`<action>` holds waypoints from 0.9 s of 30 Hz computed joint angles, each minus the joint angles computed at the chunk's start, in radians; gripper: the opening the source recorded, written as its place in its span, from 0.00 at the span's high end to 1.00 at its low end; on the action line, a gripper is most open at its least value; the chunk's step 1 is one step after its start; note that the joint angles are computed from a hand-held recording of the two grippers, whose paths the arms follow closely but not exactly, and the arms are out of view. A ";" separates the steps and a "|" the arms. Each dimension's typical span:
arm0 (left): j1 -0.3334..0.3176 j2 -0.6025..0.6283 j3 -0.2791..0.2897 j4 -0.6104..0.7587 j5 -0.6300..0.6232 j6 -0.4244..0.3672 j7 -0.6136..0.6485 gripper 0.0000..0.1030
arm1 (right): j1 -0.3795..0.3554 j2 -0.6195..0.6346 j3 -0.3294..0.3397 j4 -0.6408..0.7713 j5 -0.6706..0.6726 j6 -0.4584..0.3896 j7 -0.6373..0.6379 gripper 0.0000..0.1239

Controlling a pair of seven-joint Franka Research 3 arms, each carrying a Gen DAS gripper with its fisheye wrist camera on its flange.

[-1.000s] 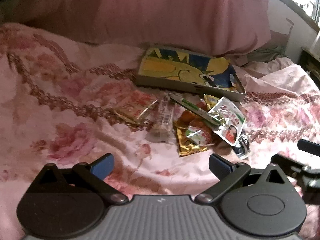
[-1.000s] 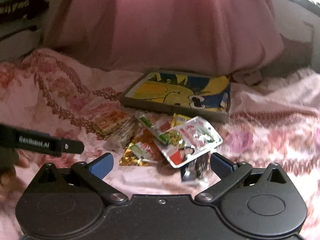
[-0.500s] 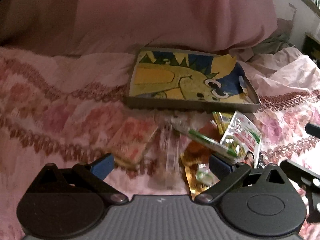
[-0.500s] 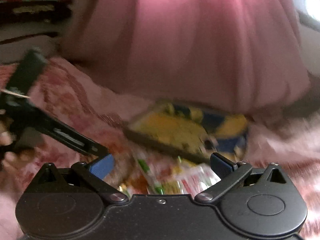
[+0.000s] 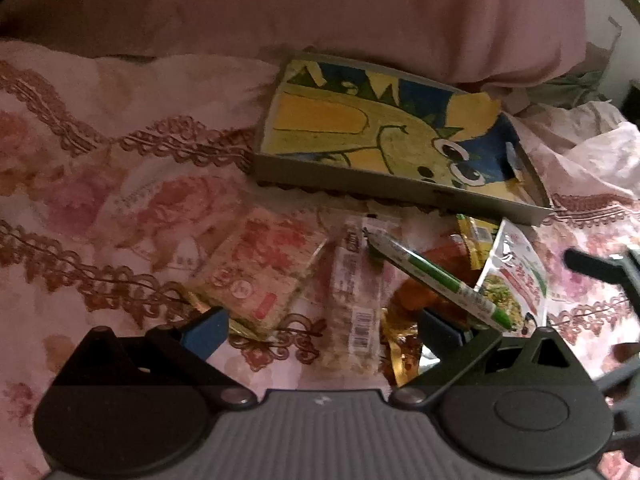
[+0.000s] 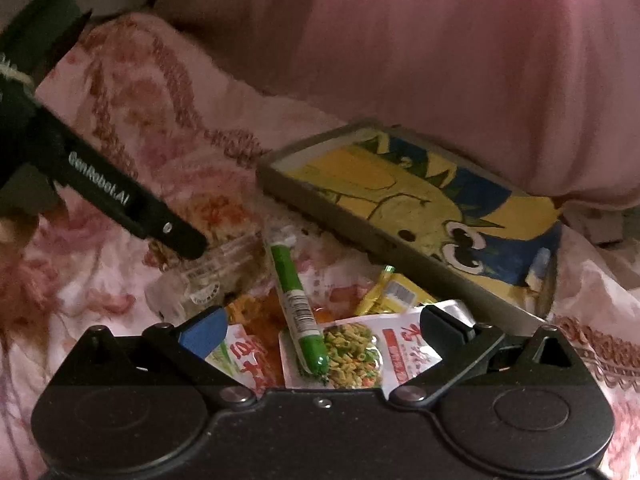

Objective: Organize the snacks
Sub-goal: 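Lower the left gripper onto the clear-wrapped nut bar while the right gripper approaches the green-capped tube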

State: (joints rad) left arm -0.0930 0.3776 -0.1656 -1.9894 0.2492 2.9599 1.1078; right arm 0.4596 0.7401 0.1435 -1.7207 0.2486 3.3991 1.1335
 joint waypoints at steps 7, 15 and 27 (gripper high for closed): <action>-0.024 0.070 0.019 0.072 0.026 -0.033 0.017 0.00 | 0.023 0.071 -0.025 0.103 -0.026 -0.073 -0.034 0.19; 0.011 0.118 -0.031 0.107 -0.042 -0.085 0.067 0.01 | 0.018 0.075 -0.021 0.105 -0.025 -0.061 -0.053 0.33; 0.020 0.097 -0.053 0.068 -0.061 -0.011 0.103 0.14 | 0.020 0.086 -0.021 0.122 -0.006 -0.074 -0.028 0.49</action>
